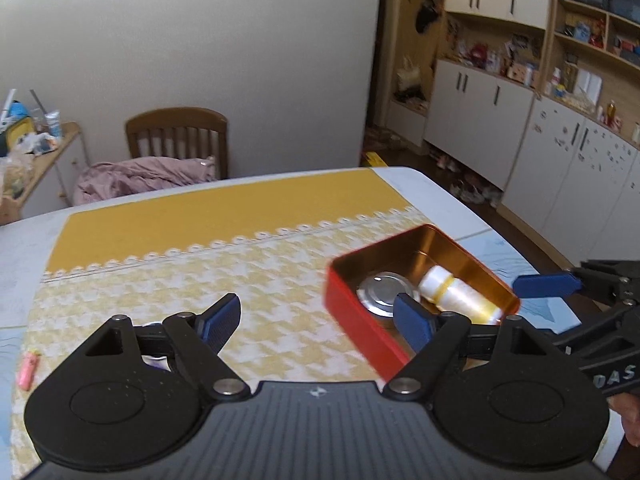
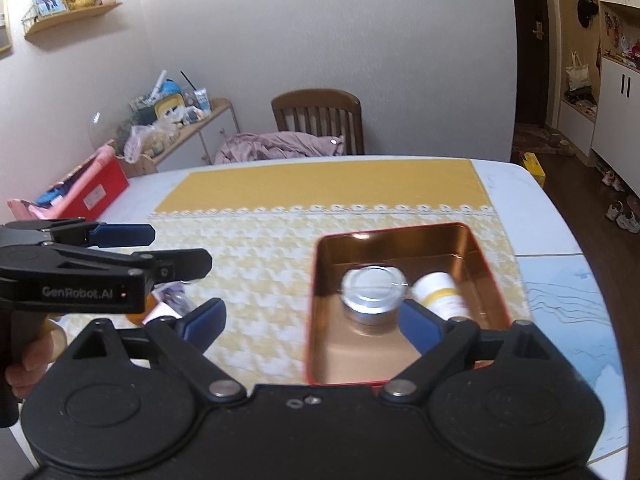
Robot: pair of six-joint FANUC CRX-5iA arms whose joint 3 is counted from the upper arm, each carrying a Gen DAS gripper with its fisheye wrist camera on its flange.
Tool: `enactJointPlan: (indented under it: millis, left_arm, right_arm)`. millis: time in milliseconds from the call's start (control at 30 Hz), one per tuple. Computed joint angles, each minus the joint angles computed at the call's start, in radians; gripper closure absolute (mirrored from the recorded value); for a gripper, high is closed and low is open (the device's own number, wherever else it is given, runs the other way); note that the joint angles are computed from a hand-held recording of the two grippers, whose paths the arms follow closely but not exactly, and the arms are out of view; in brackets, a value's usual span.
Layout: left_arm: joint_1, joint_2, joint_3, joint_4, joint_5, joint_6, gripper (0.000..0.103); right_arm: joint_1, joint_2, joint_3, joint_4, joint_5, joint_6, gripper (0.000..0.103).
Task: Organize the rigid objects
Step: 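Withdraw both open tools from the box back over the remaining objects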
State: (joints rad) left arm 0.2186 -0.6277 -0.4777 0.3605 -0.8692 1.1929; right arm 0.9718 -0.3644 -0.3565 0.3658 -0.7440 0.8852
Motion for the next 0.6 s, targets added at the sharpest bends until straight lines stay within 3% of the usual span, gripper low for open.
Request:
enactJointPlan:
  millis: [333,533,600]
  left_arm:
    - [0.371,-0.163,-0.158,0.272,-0.106,-0.329,0.011]
    - [0.625,-0.182,-0.212,0.404,-0.210,-0.495,0.010]
    - [0.690,-0.177,-0.220,0.420,-0.227,-0.528,0.005]
  right_arm:
    - [0.132,0.009,-0.066,0.181,0.065,-0.244,0.005]
    - [0.195,0.046,-0.063,0.223,0.069,-0.310,0.004]
    - [0.209,0.063,-0.057,0.229,0.070,-0.317,0.004]
